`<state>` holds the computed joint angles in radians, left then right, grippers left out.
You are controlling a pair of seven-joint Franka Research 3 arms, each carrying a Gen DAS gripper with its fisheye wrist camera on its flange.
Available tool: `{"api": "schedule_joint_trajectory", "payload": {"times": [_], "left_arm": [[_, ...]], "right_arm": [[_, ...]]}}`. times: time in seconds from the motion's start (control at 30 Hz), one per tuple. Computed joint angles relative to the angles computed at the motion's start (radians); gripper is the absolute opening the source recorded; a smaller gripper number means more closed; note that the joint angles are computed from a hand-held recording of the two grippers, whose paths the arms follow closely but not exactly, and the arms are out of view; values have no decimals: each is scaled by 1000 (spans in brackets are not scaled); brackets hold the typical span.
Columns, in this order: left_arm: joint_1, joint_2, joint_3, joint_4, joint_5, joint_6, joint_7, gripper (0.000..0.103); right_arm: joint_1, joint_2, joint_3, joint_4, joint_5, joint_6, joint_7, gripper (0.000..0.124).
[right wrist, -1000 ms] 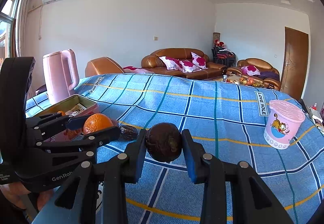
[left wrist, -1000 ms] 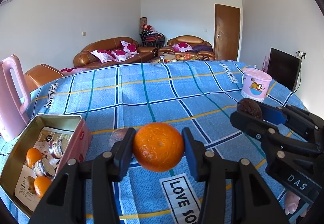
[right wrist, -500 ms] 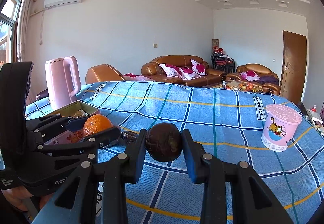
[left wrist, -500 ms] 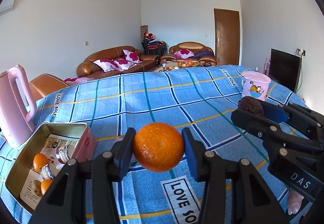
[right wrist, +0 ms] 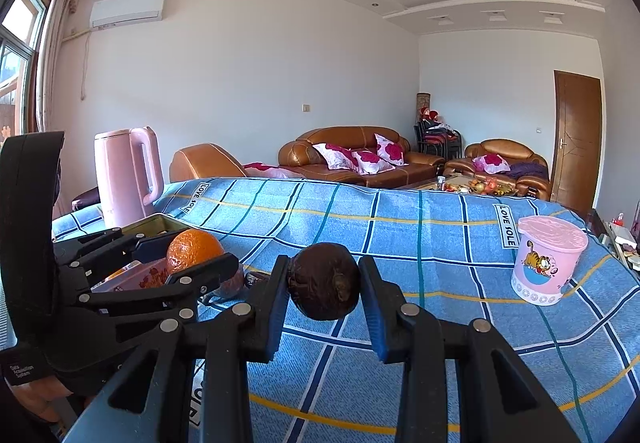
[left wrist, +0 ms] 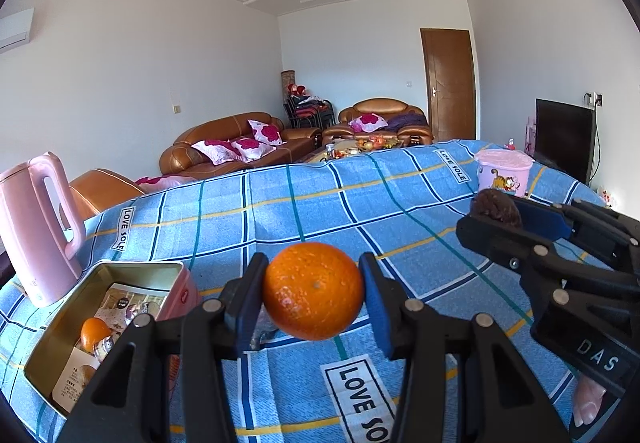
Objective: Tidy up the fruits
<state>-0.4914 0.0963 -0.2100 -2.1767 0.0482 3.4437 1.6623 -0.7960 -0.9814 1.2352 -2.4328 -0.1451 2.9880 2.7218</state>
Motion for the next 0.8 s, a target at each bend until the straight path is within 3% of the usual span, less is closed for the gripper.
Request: {"api": "schedule_joint_trajectory", "payload": {"times": [0.27,0.4,0.63,0.8], "left_arm": [[-29,-14,17,-18,-86,11,63,48],[-6,-24,-4,-29,-81,12,55,48],[54,-35,-35,-39,23,-8,-39,48],[139,-52,-63,-50,215,-25,-225,48]], "right_arm": [[-2,3,6,13,-5,-19,1,36],[-3,15,11,22,-8,-25,-3,36],[-10,34,22,45,-14,-52,-12,36],[-24,75,36,71,-17,-59,-27,36]]}}
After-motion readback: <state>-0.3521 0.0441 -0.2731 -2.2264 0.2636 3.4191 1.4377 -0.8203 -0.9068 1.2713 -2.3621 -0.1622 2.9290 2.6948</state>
